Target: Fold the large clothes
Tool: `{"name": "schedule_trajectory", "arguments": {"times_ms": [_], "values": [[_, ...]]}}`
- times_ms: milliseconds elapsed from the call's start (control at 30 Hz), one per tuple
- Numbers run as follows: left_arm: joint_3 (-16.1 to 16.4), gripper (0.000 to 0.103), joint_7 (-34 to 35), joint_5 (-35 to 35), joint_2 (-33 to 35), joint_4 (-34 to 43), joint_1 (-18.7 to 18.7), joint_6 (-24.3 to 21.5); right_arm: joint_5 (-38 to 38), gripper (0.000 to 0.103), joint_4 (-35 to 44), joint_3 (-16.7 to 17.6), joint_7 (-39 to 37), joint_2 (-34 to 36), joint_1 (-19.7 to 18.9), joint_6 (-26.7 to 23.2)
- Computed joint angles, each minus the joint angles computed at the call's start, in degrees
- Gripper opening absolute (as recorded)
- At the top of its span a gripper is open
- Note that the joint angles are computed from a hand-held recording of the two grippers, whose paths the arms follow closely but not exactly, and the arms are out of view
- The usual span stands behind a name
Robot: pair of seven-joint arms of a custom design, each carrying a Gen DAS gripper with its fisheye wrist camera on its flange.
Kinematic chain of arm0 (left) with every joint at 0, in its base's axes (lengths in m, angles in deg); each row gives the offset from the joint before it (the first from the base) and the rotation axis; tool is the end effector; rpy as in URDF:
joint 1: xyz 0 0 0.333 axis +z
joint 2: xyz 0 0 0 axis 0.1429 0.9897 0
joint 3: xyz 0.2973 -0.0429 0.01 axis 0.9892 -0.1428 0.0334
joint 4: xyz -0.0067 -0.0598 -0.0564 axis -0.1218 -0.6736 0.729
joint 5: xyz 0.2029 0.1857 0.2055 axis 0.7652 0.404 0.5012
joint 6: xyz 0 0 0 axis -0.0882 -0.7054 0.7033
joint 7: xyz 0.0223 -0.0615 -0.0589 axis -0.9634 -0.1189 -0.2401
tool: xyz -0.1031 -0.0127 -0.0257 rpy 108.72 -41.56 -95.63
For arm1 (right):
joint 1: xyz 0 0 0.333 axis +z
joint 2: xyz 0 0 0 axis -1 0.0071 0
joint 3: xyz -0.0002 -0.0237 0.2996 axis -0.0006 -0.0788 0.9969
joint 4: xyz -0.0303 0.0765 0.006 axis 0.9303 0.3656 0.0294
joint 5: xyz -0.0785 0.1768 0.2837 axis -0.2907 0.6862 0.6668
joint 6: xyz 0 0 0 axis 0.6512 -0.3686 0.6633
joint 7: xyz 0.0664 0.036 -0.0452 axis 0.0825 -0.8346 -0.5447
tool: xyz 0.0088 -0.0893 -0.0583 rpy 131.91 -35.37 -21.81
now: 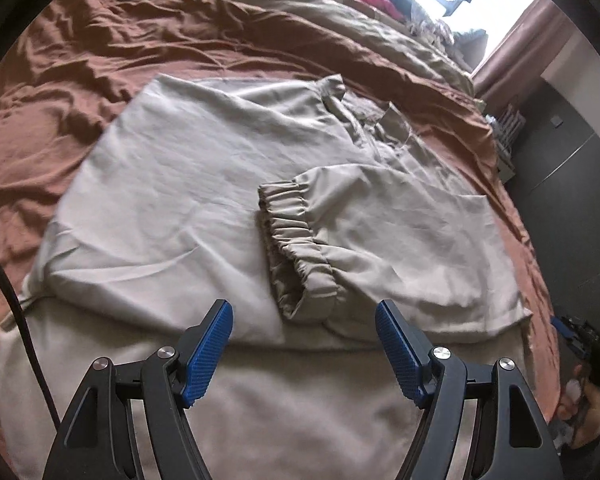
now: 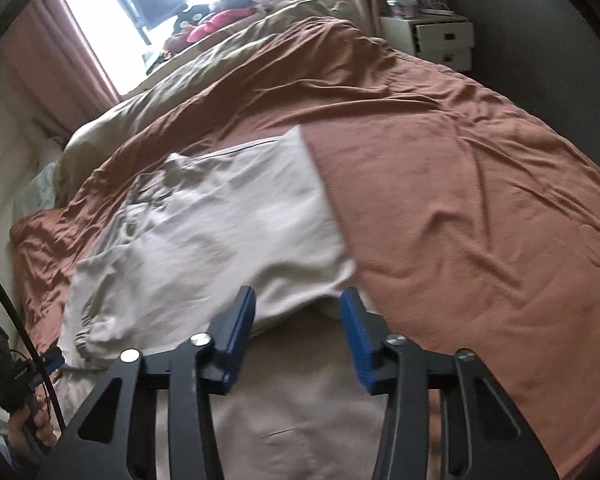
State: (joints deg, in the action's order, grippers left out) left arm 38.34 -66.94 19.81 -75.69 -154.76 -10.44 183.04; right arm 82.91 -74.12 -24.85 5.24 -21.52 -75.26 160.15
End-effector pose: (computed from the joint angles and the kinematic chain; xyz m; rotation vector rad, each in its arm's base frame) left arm 0.5304 -0.2833 0.4593 -2.3781 1.5043 -0.9062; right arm 0.4157 0.0761 0.6419 -1.6724 1.6239 -0.2672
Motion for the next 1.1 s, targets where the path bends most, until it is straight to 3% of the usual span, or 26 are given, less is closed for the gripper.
{"name": "schedule_trajectory", "arguments": {"times_ms": [267, 433, 533, 667, 833, 967, 1100], "values": [[1.2, 0.075, 3.7, -0.2, 9.1, 11.9, -2.3, -11.4, -2.1, 0.033, 2.7, 1.3, 1.2, 4.4, -1.2, 1.8], [2.0, 0.075, 5.4, 2.0, 11.3, 16.2, -3.9, -19.3, -2.0, 0.014, 5.9, 1.4, 0.6, 10.0, -0.6, 0.0], [2.4, 0.074, 4.3, 3.4, 10.4, 15.9, -4.2, -21.7, -2.1, 0.013, 5.4, 2.1, 0.2, 10.3, -0.6, -1.2], [1.7, 0.074, 4.0, 3.4, 9.4, 14.1, -3.0, -21.2, -5.5, 0.013, 3.5, 3.4, -0.2, 9.5, -1.0, -1.0], [1.2, 0.074, 4.6, 3.8, 8.8, 13.4, -2.5, -19.5, -18.5, 0.013, 4.0, 7.0, 4.5, 9.4, -3.2, -2.0], [1.5, 0.074, 2.1, 6.7, 3.7, 7.8, -2.5, -14.7, -14.1, 0.013, 2.5, 4.1, 4.1, 5.4, -1.6, -1.0], [0.6, 0.074, -0.5, 9.2, -2.8, 1.0, -1.3, -10.1, -13.6, 0.014, -0.9, 3.3, 3.7, -0.6, -1.7, -1.0]]}}
